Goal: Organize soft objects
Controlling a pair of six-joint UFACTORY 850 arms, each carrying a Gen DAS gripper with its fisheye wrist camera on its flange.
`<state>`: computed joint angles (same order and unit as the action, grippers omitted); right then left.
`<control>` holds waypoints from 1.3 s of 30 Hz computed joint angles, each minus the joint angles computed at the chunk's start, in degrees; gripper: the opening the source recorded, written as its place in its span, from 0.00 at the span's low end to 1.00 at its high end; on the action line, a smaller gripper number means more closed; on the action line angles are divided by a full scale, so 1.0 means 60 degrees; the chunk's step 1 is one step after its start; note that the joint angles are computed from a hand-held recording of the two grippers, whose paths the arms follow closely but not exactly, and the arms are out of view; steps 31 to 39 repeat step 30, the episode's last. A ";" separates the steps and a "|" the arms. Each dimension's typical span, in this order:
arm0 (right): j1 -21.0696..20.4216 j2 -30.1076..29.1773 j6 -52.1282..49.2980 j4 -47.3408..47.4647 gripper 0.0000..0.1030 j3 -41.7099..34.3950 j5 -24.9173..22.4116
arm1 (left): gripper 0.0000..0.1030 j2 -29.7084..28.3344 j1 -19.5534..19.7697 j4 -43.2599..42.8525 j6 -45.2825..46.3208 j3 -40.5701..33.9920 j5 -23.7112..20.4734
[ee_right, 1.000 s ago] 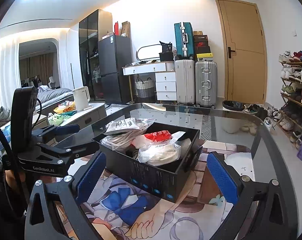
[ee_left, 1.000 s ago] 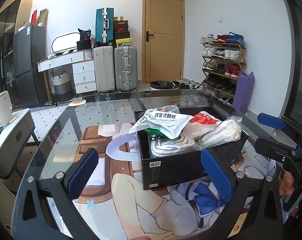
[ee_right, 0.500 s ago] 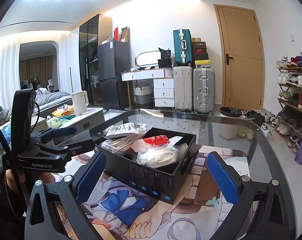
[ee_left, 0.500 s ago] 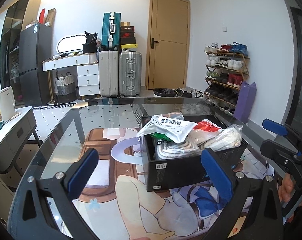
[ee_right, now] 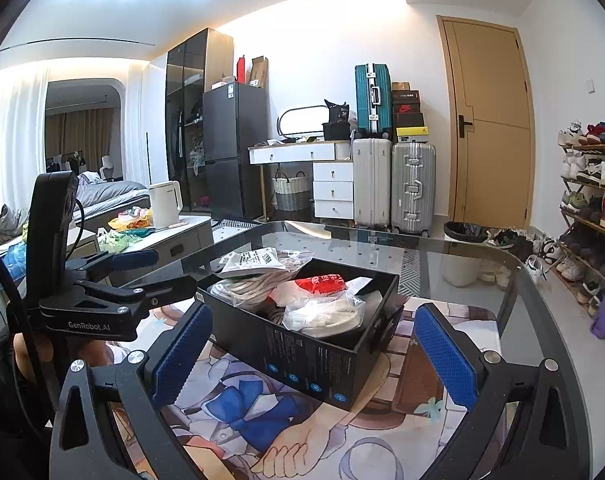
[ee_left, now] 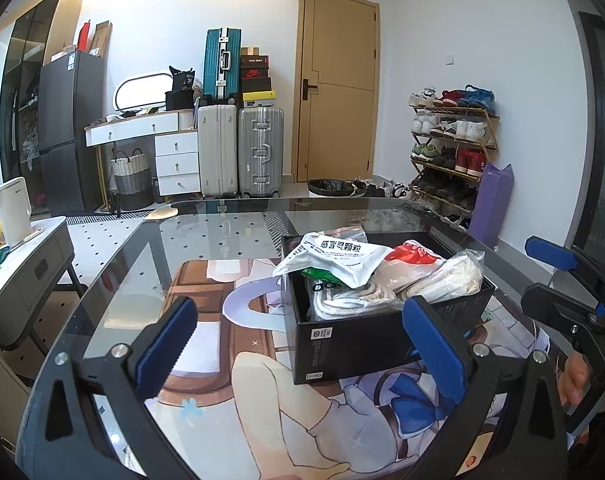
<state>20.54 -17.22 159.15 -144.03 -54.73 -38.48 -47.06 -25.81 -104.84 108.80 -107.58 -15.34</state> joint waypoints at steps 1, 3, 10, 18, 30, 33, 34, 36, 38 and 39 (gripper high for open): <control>-0.0027 0.0000 0.0018 -0.0029 0.99 -0.0004 0.0036 | 1.00 -0.0006 -0.0004 0.0009 -0.0018 -0.0007 0.0014; -0.0033 0.0018 0.0040 -0.0051 0.99 0.0018 0.0024 | 1.00 -0.0013 -0.0001 0.0075 -0.0092 -0.0020 0.0009; -0.0030 0.0015 0.0028 -0.0046 0.99 0.0014 0.0026 | 1.00 -0.0021 -0.0004 0.0047 -0.0067 -0.0029 0.0018; -0.0028 0.0013 0.0022 -0.0038 0.99 0.0017 0.0022 | 1.00 -0.0034 0.0001 0.0226 -0.0235 -0.0046 0.0011; -0.0036 0.0005 0.0041 -0.0059 0.99 0.0018 0.0008 | 1.00 -0.0045 0.0008 -0.0051 0.0052 -0.0004 0.0012; -0.0036 0.0005 0.0041 -0.0059 0.99 0.0018 0.0008 | 1.00 -0.0045 0.0008 -0.0051 0.0052 -0.0004 0.0012; -0.0036 0.0005 0.0041 -0.0059 0.99 0.0018 0.0008 | 1.00 -0.0045 0.0008 -0.0051 0.0052 -0.0004 0.0012; -0.0036 0.0005 0.0041 -0.0059 0.99 0.0018 0.0008 | 1.00 -0.0045 0.0008 -0.0051 0.0052 -0.0004 0.0012; -0.0036 0.0005 0.0041 -0.0059 0.99 0.0018 0.0008 | 1.00 -0.0045 0.0008 -0.0051 0.0052 -0.0004 0.0012; -0.0036 0.0005 0.0041 -0.0059 0.99 0.0018 0.0008 | 1.00 -0.0045 0.0008 -0.0051 0.0052 -0.0004 0.0012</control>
